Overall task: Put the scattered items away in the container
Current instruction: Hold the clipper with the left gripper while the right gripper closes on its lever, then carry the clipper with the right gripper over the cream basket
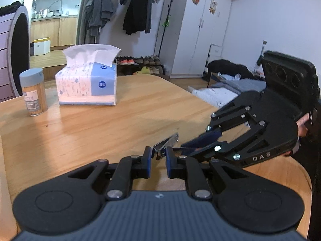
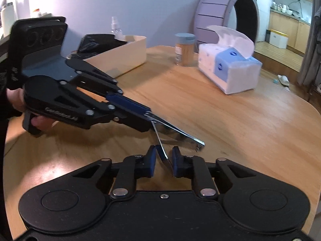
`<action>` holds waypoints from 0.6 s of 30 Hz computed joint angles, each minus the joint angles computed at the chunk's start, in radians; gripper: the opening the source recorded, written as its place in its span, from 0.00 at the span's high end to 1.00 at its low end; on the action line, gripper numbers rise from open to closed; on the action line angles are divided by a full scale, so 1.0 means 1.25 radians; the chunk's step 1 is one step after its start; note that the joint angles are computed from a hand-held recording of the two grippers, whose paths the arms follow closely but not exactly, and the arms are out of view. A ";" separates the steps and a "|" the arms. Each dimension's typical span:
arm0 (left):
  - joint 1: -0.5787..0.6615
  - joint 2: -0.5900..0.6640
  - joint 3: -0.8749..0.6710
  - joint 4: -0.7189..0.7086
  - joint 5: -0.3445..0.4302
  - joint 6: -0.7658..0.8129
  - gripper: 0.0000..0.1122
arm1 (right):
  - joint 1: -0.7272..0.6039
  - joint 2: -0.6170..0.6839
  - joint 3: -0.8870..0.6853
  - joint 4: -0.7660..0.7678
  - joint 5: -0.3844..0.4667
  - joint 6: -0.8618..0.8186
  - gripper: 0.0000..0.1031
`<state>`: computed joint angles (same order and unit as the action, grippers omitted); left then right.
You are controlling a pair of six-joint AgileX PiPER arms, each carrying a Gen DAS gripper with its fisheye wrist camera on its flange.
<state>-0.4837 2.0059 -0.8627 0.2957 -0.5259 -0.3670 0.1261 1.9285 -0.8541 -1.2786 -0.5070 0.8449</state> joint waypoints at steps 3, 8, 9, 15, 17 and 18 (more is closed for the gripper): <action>0.005 -0.013 0.017 -0.010 -0.024 -0.003 0.89 | 0.013 -0.014 0.020 0.068 -0.008 -0.076 0.88; 0.004 -0.062 0.061 -0.031 -0.040 0.025 0.95 | 0.062 -0.068 0.025 0.118 0.065 -0.157 0.97; 0.004 -0.071 0.071 -0.043 -0.042 0.035 0.95 | 0.062 -0.073 0.017 0.075 0.063 -0.125 0.97; 0.012 -0.120 0.150 -0.106 -0.079 0.061 0.95 | 0.082 -0.075 -0.012 0.025 0.092 -0.034 0.98; 0.007 -0.143 0.178 -0.131 -0.088 0.076 0.95 | 0.088 -0.081 -0.013 0.041 0.092 -0.041 0.98; 0.003 -0.157 0.194 -0.146 -0.096 0.084 0.95 | 0.091 -0.087 -0.016 0.040 0.093 -0.034 0.98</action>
